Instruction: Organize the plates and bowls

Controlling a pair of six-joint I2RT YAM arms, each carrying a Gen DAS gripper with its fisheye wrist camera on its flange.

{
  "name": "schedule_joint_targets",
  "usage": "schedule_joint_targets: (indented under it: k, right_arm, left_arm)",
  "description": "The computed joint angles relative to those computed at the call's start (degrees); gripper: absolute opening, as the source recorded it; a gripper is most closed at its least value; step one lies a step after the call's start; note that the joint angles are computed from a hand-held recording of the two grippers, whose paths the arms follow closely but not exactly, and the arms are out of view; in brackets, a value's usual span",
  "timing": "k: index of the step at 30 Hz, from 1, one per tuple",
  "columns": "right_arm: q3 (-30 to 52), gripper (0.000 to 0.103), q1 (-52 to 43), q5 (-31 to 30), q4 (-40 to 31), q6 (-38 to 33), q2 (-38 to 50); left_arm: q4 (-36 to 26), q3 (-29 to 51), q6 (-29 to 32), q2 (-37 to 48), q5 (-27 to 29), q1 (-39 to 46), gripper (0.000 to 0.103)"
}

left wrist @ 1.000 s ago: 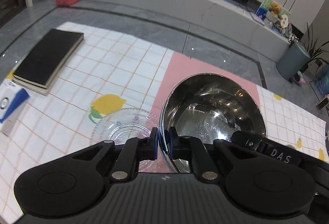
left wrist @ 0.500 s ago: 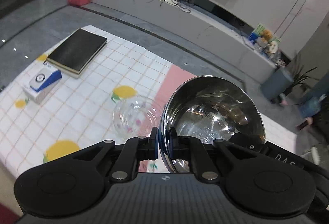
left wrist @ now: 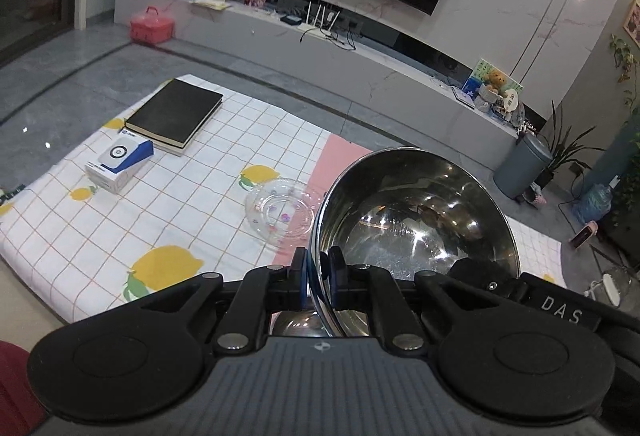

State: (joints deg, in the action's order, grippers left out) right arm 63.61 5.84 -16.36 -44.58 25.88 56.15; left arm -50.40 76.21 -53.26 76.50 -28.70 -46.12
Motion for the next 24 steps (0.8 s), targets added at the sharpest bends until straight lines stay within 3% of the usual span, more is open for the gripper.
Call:
schedule_joint_targets:
  k: [5,11,18,24]
  right_arm:
    - [-5.92,0.013,-1.60,-0.54,2.58,1.33,-1.05]
    - [-11.59,0.013,-1.94,1.15,6.78,0.74,3.65]
    - [-16.48,0.013,-2.10,-2.13,13.06,0.89,11.76]
    - [-18.25,0.013,2.04,3.57,15.84,0.89,12.96]
  left_arm:
    - [5.31,-6.97,2.78,-1.07,2.37,-0.04,0.012]
    - [13.56,-14.32,6.30,1.73,10.90,4.12,0.013]
    - [15.05,-17.68,6.67,4.79,12.76,6.21,0.013]
    - [15.88,-17.79,7.28,7.17,13.85,6.75,0.013]
